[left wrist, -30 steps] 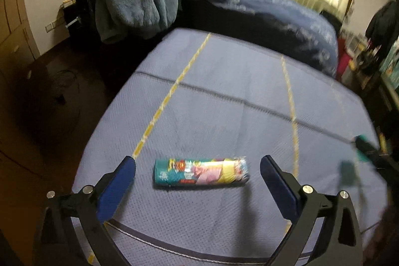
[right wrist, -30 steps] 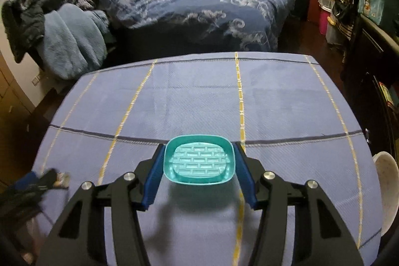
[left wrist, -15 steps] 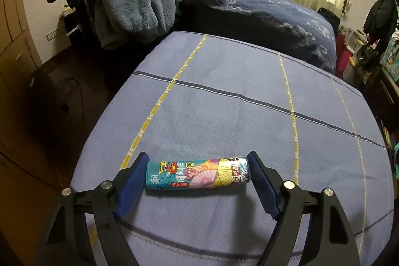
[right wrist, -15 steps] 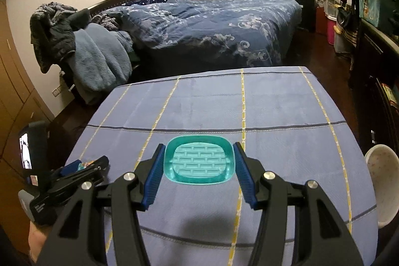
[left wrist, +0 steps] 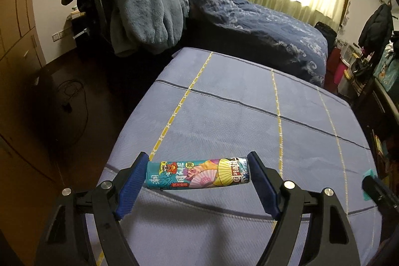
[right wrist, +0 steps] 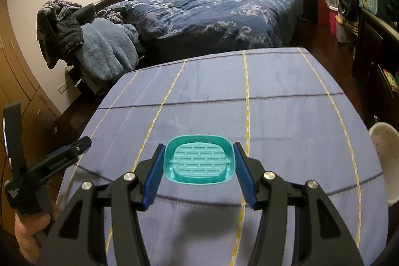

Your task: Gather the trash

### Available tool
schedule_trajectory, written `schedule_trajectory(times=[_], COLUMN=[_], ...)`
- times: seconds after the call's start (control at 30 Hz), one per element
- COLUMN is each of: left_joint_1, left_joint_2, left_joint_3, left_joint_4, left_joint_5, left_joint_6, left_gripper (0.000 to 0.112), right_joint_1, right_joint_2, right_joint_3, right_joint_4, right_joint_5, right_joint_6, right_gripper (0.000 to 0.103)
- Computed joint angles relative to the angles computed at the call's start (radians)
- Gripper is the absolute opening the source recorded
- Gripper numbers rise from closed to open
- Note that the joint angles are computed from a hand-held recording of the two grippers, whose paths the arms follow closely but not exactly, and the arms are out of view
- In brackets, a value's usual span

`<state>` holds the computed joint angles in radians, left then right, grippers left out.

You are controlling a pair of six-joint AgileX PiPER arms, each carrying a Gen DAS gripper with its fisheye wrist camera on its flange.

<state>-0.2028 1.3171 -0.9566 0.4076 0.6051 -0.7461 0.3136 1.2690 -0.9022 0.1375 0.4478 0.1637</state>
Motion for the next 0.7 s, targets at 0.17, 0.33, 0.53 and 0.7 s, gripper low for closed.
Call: schedule_trajectory(times=[0.17,0.33,0.53,0.7], left_joint_1=[-0.028,-0.088,-0.161,-0.220], left_joint_2=[-0.050,-0.090,-0.117,-0.137], left_joint_3=[0.012,0.011,0.005,0.000], left_joint_4=[0.008,0.039,0.070,0.110], left_joint_5=[0.018,0.048,0.080,0.109], left_joint_6=[-0.011,-0.056,-0.098,-0.144], left_gripper=[0.080,0.080,0.080,0.080], right_joint_1=[-0.021,-0.043,-0.086,-0.105], right_joint_2=[-0.069,-0.134,-0.210,-0.279], right_joint_3=[0.064,0.117,0.161,0.186], right_joint_4=[0.033,0.036,0.072,0.063], right_joint_5=[0.005,0.016,0.045,0.072], right_joint_6=[-0.017,-0.021,-0.062,-0.059], right_gripper=[0.054,0.054,0.054,0.054])
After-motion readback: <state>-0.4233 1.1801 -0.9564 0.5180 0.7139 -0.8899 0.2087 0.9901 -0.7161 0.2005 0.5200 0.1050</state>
